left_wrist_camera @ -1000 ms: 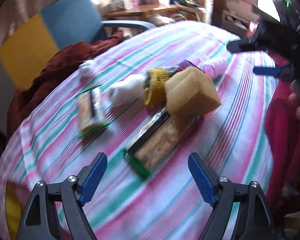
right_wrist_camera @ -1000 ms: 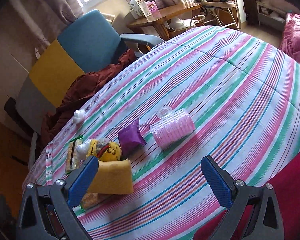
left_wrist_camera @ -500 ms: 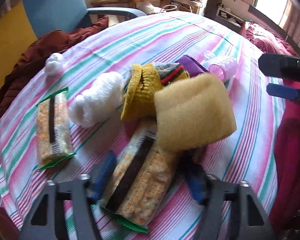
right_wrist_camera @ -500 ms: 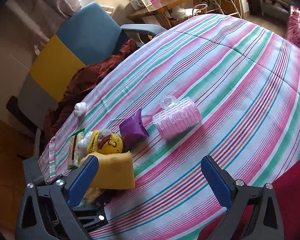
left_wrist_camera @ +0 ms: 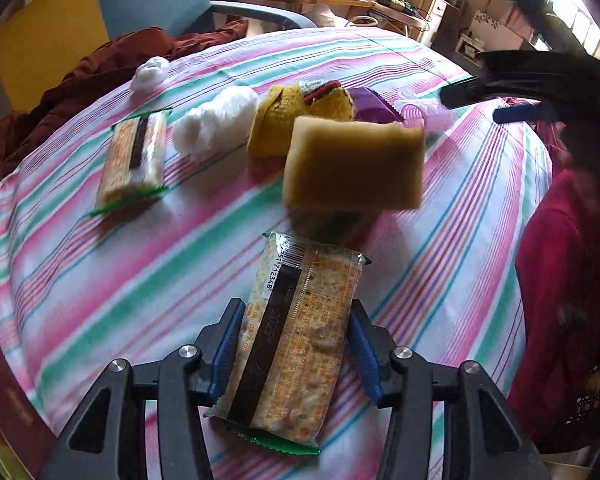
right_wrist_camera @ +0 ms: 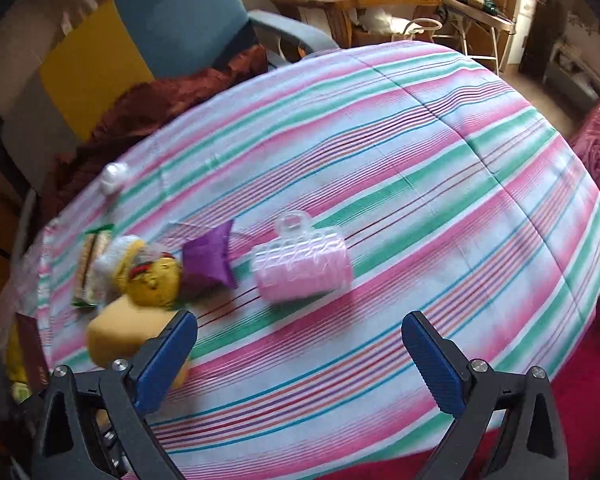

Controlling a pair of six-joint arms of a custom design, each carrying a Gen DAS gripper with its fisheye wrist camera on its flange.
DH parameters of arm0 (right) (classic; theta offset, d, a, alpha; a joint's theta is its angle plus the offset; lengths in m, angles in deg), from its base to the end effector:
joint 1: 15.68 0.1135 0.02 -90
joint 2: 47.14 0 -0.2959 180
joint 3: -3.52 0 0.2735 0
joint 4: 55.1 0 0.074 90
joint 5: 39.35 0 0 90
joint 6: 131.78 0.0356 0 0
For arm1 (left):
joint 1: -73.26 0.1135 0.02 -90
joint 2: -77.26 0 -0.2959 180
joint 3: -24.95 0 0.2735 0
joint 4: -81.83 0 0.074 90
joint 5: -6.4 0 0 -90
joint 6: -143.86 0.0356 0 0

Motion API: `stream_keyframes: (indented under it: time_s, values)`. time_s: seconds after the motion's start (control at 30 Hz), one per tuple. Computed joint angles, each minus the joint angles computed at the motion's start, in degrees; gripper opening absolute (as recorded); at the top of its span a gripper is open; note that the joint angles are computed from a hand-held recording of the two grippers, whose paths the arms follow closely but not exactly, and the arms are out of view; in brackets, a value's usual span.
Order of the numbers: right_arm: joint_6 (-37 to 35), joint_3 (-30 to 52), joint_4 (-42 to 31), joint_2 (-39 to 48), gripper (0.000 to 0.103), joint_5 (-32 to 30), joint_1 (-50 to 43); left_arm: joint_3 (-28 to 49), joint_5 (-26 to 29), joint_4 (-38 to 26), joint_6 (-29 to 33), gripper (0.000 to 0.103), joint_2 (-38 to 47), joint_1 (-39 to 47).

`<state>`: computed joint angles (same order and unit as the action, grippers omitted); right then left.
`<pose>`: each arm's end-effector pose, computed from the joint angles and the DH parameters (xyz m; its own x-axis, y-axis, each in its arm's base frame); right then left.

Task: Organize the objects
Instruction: 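Grasp the cracker packet with the left tool while the right grasps the pink hair roller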

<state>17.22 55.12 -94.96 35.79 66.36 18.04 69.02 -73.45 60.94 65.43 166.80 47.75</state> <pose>0.2150 0.1319 0.1625 -0.8013 0.4572 -0.3858 0.4370 0.8878 0.1444 0.2258 -0.1147 0.1145 -0.7122 0.5586 -0.4252 0.6436 0.7614 -0.0777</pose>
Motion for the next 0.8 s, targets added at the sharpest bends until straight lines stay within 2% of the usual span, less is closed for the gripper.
stream_keyframes:
  time_s: [0.07,0.23,0.3,0.33,0.37,0.7,0.8]
  values:
    - [-3.81,3.13,-2.56,4.75,0.103,0.03,-2.06,-1.46,0.06,0.88,-0.73,0.052,-1.18,0.28]
    - [-10.27,6.88,-1.09,12.89,0.103,-1.32,-5.23,-1.98,0.05,2.51,-2.68,0.052,-0.64,-0.05]
    - [-11.44,6.54,1.38,14.44,0.099,-1.68,-5.8,-2.9,-0.3,3.63,-3.08,0.052,-1.03,-0.32]
    - [-11.49,6.48,1.72,14.94,0.078,-1.15,-5.56,-3.42,-0.32,3.97,-3.51,0.052,-1.52,-0.49]
    - [-11.36,6.39,1.58,15.13,0.064,-0.5,-5.45,-3.94,-0.18,4.66,-3.85,0.052,-1.75,-0.42]
    - [-9.0,1.99,4.94,9.07,0.063,3.47,-5.85,-9.13,-1.7,7.39,-6.43,0.051,-7.49,-0.77]
    - [-7.7,2.12,5.08,8.51,0.063,3.9,-6.01,-11.74,-2.96,6.77,-7.07,0.05,-11.43,-1.42]
